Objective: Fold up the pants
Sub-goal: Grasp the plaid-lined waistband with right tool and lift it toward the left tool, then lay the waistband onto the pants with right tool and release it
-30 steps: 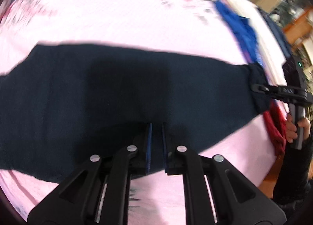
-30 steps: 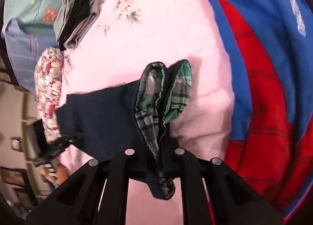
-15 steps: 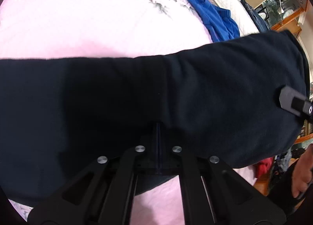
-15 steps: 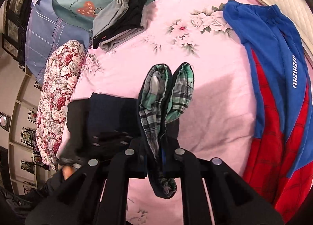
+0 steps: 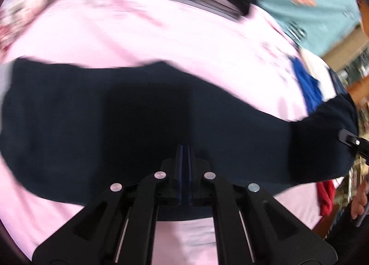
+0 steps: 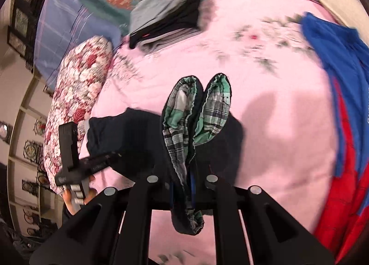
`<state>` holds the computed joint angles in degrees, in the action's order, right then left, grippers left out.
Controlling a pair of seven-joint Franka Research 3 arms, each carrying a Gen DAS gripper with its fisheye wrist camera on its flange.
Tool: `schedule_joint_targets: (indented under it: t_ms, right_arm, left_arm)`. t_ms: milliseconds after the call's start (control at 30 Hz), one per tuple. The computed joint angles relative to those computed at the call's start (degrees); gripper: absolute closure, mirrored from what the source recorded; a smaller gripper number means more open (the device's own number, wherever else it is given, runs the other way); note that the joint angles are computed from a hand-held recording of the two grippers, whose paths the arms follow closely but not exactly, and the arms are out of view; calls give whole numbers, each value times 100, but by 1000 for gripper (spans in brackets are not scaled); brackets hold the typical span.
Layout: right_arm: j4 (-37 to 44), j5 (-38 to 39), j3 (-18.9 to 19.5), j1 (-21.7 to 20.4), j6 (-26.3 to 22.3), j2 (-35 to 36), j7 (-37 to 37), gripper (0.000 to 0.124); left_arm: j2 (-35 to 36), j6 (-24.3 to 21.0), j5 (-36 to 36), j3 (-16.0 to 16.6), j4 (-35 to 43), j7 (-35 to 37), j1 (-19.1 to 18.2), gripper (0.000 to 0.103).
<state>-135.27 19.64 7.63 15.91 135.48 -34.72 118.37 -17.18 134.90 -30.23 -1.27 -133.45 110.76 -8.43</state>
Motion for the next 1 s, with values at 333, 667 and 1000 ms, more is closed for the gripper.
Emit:
schedule_joint_targets:
  t_ms: [333, 667, 1000]
  right_arm:
    - [2400, -1144, 533, 647, -317, 3131, 396, 113]
    - [3293, -988, 185, 1115, -850, 4024, 401, 72]
    - [2676, -1320, 218, 1045, -274, 3379, 524, 97]
  left_arm:
    - [276, -79, -339, 177, 0, 450, 390, 98]
    - [374, -100, -622, 162, 37, 742, 454, 98]
    - [424, -318, -948, 180, 76, 965, 591, 98]
